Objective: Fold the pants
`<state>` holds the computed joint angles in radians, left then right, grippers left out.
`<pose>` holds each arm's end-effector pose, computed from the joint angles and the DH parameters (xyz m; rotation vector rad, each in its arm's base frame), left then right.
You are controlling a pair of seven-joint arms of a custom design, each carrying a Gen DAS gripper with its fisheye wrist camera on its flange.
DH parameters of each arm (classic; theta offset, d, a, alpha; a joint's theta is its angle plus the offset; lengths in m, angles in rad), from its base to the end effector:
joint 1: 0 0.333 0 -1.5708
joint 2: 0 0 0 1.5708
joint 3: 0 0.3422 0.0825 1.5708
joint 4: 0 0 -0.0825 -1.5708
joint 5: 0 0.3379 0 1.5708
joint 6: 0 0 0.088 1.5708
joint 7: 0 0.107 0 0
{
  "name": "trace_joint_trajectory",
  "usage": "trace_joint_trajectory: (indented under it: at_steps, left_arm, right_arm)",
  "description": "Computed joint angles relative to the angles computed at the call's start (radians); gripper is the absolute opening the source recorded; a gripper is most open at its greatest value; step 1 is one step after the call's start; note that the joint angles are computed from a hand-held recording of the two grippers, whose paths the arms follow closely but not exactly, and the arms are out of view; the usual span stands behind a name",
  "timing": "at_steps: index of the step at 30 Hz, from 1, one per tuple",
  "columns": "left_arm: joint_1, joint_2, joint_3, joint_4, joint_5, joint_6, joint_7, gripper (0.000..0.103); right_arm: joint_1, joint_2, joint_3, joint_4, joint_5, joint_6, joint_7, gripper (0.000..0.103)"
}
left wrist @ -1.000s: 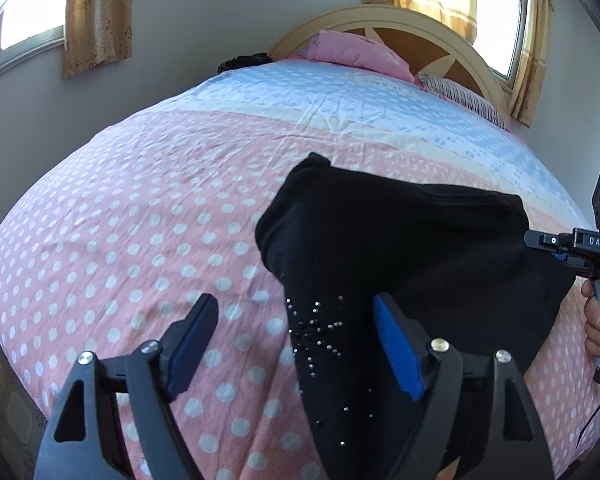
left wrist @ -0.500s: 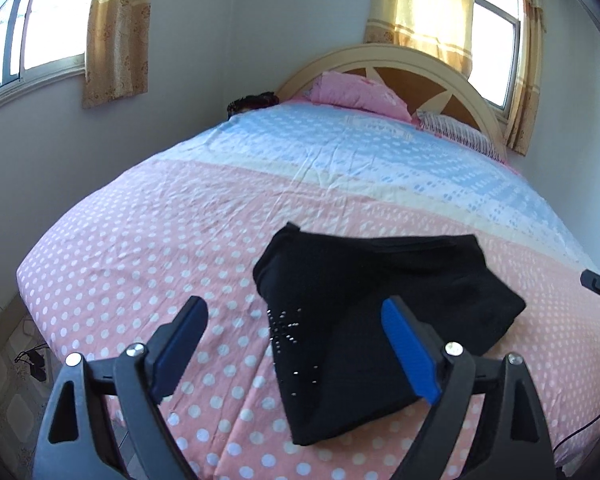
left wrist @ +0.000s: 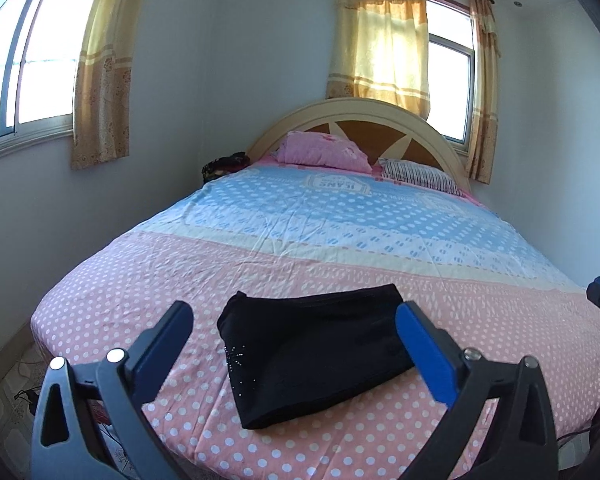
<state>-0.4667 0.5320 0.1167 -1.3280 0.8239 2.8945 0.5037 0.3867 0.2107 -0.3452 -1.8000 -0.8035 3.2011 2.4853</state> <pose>0.6544 -0.3125 0.5707 -1.5341 1.5829 -1.1081 0.6047 0.1163 0.5990 -1.4833 1.4640 -0.9289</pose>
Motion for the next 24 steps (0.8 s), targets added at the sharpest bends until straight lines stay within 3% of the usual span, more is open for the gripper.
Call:
trace_joint_trajectory:
  at_steps: [2,8,14,24]
  left_arm:
    - [-0.007,-0.004,0.009,-0.003,0.013,0.013,-0.015,0.103]
    - [-0.028,-0.008,0.021,-0.005,0.047,0.019,-0.038,0.103]
    - [-0.028,-0.009,0.021,-0.004,0.067,0.017,-0.059,0.103]
    - [-0.023,-0.014,0.006,-0.007,0.097,0.003,-0.081,0.103]
  right_arm:
    - [0.056,-0.012,-0.069,0.0,-0.087,0.005,0.085,0.077]
    - [-0.015,-0.026,0.009,-0.012,-0.069,0.012,0.062,0.077]
    - [-0.033,-0.034,0.037,-0.03,-0.043,0.027,0.026,0.078]
    - [0.026,-0.025,-0.036,-0.026,-0.07,0.043,0.062,0.078]
